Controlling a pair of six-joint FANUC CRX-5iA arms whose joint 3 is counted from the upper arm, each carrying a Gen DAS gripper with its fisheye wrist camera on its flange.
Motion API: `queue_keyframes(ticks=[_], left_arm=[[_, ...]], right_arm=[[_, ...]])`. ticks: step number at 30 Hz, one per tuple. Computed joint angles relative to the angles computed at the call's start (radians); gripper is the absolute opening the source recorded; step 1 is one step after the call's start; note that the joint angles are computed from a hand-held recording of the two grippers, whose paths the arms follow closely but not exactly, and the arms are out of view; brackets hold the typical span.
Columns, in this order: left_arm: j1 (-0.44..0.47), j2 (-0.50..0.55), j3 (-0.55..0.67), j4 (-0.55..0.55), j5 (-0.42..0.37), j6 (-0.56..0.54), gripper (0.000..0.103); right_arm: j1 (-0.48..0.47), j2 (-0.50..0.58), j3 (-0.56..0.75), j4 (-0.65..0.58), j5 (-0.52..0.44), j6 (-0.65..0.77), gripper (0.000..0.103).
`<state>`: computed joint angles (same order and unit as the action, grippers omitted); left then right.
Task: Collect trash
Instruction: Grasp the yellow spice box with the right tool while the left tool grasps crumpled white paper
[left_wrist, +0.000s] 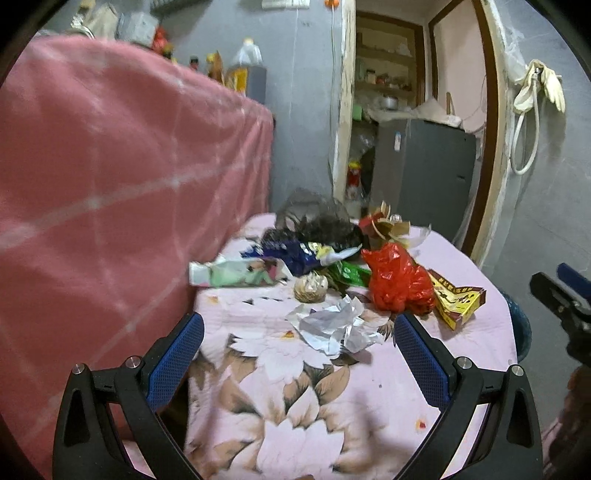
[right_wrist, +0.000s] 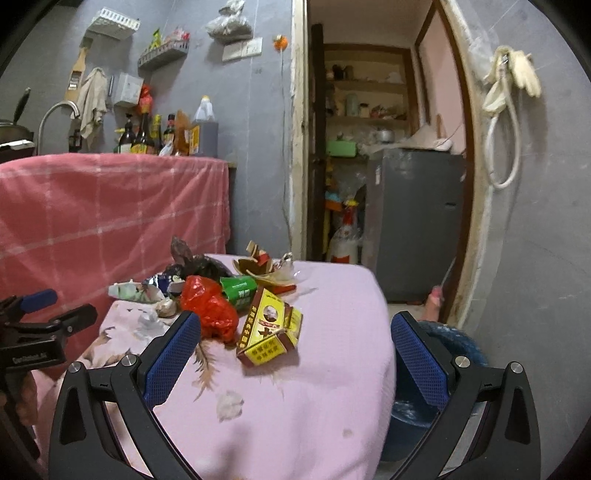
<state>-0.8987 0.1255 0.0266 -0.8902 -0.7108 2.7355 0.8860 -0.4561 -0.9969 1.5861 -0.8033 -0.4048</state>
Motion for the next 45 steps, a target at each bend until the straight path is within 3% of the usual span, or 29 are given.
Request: queue_keyframes(ticks=[3,7,10,14,20,26,33,35,37,45], left_arm=[[0.067,0.021,0.003,0.137,0.065,-0.127,0.100],[0.085,0.049,0.020,0.207,0.083,-0.240,0.100],[0.119,0.078,0.030,0.328,0.095,-0.382,0.087],[0.177,0.104,0.022,0.516,0.114,-0.543,0.076],[0.222,0.107,-0.013,0.677,0.160,-0.689,0.066],[0.250,0.104,-0.038,0.765,0.170,-0.736,0.053],[0.263,0.094,-0.066,0.816,0.194,-0.769,0.041],[0.263,0.087,-0.079,0.831,0.204,-0.783,0.035],[0.266,0.082,-0.103,0.882,0.233,-0.829,0.018],[0.225,0.088,-0.076,0.809,0.225,-0.757,0.009]], right_arm=[[-0.114,0.025,0.016,0.016,0.158,0.018,0.103],[-0.179,0.060,0.038,-0.022,0.251,0.037,0.103],[-0.225,0.084,0.053,-0.041,0.339,0.051,0.103],[-0.221,0.131,0.094,-0.166,0.369,0.160,0.103],[-0.170,0.205,0.160,-0.352,0.329,0.337,0.097],[-0.134,0.269,0.226,-0.505,0.274,0.490,0.079],[-0.153,0.289,0.249,-0.545,0.310,0.536,0.063],[-0.160,0.284,0.243,-0.544,0.324,0.529,0.062],[-0.163,0.283,0.243,-0.552,0.334,0.529,0.062],[-0.180,0.252,0.203,-0.482,0.368,0.452,0.061]])
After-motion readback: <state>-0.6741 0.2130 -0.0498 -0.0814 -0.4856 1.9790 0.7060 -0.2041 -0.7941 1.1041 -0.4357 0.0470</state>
